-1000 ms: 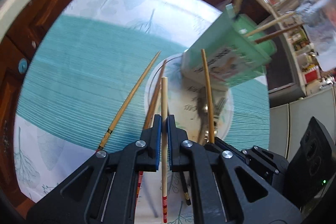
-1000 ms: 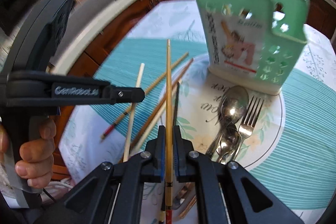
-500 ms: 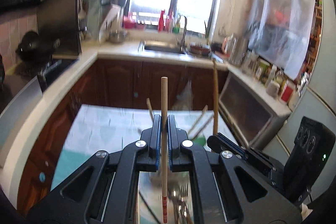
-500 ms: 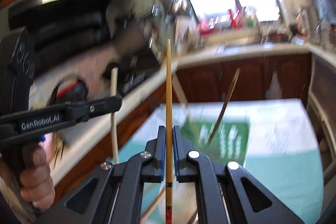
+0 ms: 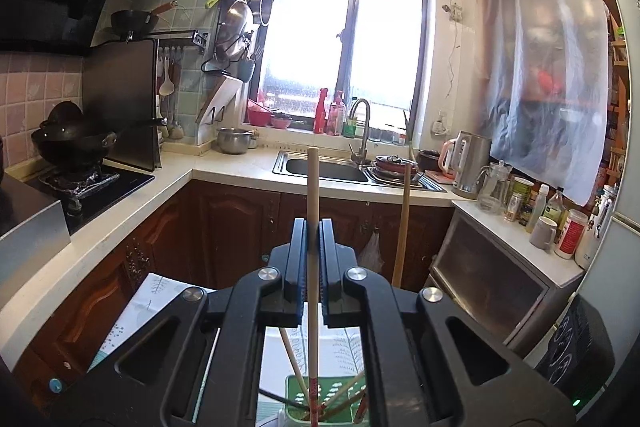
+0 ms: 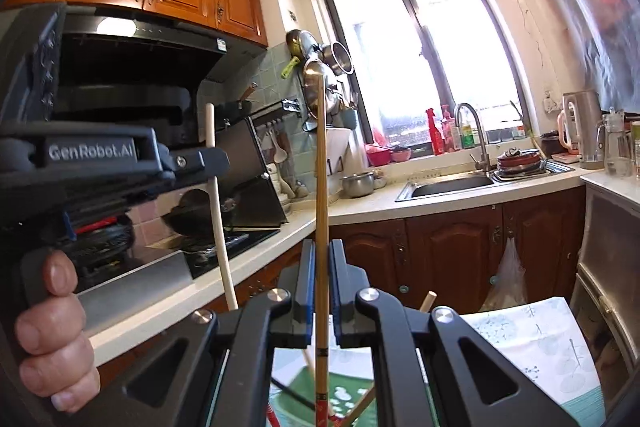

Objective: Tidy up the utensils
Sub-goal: 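Lift both held chopsticks upright and carry them over the green holder, then open both tools to drop the chopsticks into the green holder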

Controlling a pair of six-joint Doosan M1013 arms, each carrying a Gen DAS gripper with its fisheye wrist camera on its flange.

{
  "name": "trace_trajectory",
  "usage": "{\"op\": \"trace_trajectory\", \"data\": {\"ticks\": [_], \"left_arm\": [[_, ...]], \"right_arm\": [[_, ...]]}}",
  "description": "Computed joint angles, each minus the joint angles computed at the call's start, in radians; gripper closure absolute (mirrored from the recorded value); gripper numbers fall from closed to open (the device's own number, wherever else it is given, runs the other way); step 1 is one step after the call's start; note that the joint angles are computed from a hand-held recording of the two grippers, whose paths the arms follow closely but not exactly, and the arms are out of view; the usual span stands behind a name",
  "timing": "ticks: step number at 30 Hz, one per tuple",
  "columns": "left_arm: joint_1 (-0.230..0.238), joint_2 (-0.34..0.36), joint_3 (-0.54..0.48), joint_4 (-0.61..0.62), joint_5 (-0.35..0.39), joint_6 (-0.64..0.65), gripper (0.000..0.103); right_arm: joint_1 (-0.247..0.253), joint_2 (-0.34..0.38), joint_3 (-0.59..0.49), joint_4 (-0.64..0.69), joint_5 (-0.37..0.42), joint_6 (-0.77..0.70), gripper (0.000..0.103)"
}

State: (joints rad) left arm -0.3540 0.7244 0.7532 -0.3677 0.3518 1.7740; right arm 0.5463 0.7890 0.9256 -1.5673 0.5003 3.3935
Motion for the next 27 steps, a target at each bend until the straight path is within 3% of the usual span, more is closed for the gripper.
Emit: {"op": "trace_trajectory", "data": {"ticks": [8,13,22,27], "left_arm": [[0.007,0.066,-0.078,0.0,0.011,-0.039,0.1],[0.016,0.051,-0.045,-0.094,-0.042,0.022,0.1],[0.011,0.044,0.02,-0.144,-0.095,0.098,0.1],[0.009,0.06,0.027,-0.088,-0.048,0.064,0.1]], "right_arm": [[-0.009,0.022,-0.006,-0.036,-0.01,0.032,0.097],[-0.008,0.017,0.005,-0.127,-0.008,0.131,0.097],[-0.004,0.038,-0.003,-0.096,0.01,0.039,0.097],[-0.007,0.033,0.006,0.006,-0.026,-0.09,0.096]]}}
